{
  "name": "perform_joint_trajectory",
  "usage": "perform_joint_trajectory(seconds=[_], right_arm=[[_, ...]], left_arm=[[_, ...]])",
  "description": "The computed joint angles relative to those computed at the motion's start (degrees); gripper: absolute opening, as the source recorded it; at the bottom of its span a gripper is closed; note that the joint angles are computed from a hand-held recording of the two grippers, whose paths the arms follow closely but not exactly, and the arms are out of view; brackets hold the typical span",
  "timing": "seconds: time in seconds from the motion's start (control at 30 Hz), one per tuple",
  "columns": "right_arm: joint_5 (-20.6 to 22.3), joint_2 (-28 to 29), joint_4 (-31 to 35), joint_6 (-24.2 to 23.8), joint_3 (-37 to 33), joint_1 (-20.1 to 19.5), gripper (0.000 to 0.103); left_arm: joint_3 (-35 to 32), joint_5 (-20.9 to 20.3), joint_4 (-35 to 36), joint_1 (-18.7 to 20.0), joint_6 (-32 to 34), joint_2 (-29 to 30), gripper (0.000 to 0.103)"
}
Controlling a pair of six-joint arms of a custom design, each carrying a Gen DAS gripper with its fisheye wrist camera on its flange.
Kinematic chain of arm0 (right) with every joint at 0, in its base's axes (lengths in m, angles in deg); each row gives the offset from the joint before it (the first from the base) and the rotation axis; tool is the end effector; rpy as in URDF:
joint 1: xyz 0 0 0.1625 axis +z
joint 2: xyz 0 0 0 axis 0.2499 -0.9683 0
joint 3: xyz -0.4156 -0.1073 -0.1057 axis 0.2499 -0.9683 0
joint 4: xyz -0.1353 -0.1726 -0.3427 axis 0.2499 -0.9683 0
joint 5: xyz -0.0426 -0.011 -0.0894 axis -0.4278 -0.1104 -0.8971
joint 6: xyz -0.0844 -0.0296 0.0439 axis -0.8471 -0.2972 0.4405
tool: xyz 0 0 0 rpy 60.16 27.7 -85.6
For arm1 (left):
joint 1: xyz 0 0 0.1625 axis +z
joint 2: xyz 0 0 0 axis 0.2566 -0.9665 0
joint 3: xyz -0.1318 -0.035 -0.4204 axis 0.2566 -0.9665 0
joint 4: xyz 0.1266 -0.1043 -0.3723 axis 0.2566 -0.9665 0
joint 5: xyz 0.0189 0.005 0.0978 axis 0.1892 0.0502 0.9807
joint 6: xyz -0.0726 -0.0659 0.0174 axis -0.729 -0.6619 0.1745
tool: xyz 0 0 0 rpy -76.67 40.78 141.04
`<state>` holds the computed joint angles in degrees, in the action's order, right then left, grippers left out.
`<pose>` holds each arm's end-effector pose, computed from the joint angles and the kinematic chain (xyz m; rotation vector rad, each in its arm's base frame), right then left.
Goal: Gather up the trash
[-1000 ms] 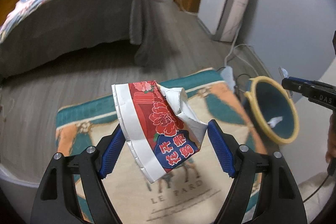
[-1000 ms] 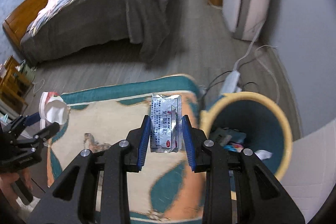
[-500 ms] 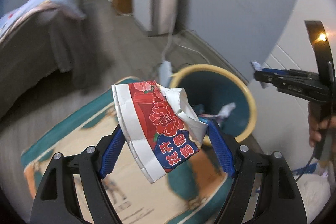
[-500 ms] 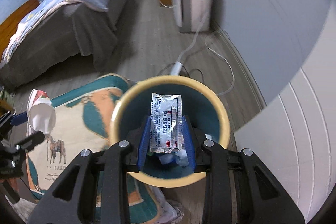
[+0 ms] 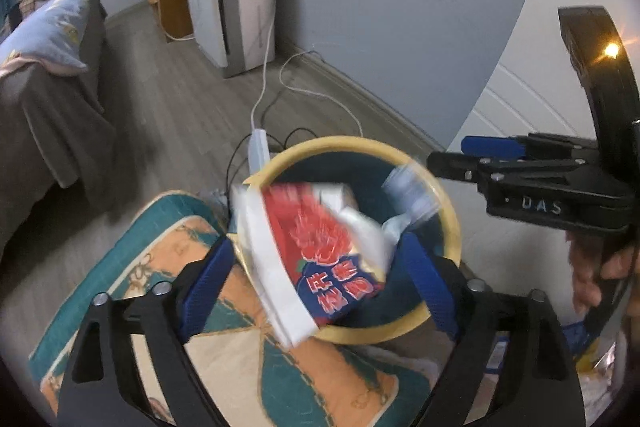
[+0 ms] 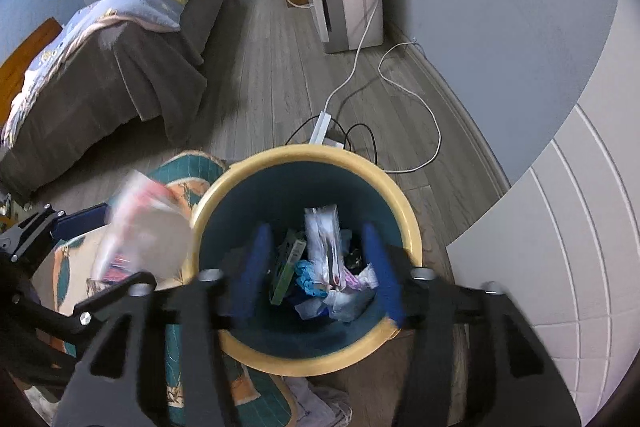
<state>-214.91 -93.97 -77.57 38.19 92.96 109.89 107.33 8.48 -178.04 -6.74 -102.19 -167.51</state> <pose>0.2679 -0.2673 0.2093 0.4367 -2.4888 0.6383 -0.2683 -0.2312 0.2234 0.7199 2.4304 -0.5859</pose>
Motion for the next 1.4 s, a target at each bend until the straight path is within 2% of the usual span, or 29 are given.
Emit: perform_joint_trajectory(seconds=[0.1, 0.2, 0.3, 0.37, 0.47, 0.6, 0.8, 0.93, 1.4], right_arm=[[-1.08, -0.80, 1.51, 0.75, 0.24, 0.67, 0.060], [-1.90, -3.37, 4.36, 2.58, 0.81, 1.89, 0.067], [-3.32, -6.00, 7.65, 4.05, 1.19, 4.42, 0.079], [-4.76, -7.45, 9.74, 4.92, 1.28, 6.21, 0.090], [-6.34, -9.45, 13.94, 7.61, 1.20, 8.93, 0.097], [-7.03, -11.65, 18.61, 10.91, 1.35, 11.54, 0.097], [-7.80, -13.15, 23.51, 15.02, 1.27, 14.63, 0.097], [-8.94, -12.87, 24.92, 15.91, 0.87, 16.08, 0.097], [-8.39, -13.18, 25.99, 16.49, 0.75, 16.59, 0.097]], left_arm=[[-0.23, 0.74, 2.91, -1.52, -2.82, -1.14, 0.094], [-0.71, 0.83, 5.41, -2.86, -5.94, -2.87, 0.095], [-1.44, 1.59, 8.97, -4.93, -8.81, -4.49, 0.097], [-2.37, 1.78, 13.36, -6.97, -12.28, -5.12, 0.098], [-3.95, 1.29, 19.76, -9.60, -17.60, -4.87, 0.098], [-6.37, 0.10, 27.94, -12.37, -22.67, -3.11, 0.098], [-7.07, -1.23, 31.26, -14.60, -25.41, -3.73, 0.098], [-7.19, -1.87, 32.14, -15.46, -27.20, -4.49, 0.098], [-7.92, -1.89, 34.81, -17.01, -28.71, -4.49, 0.098]])
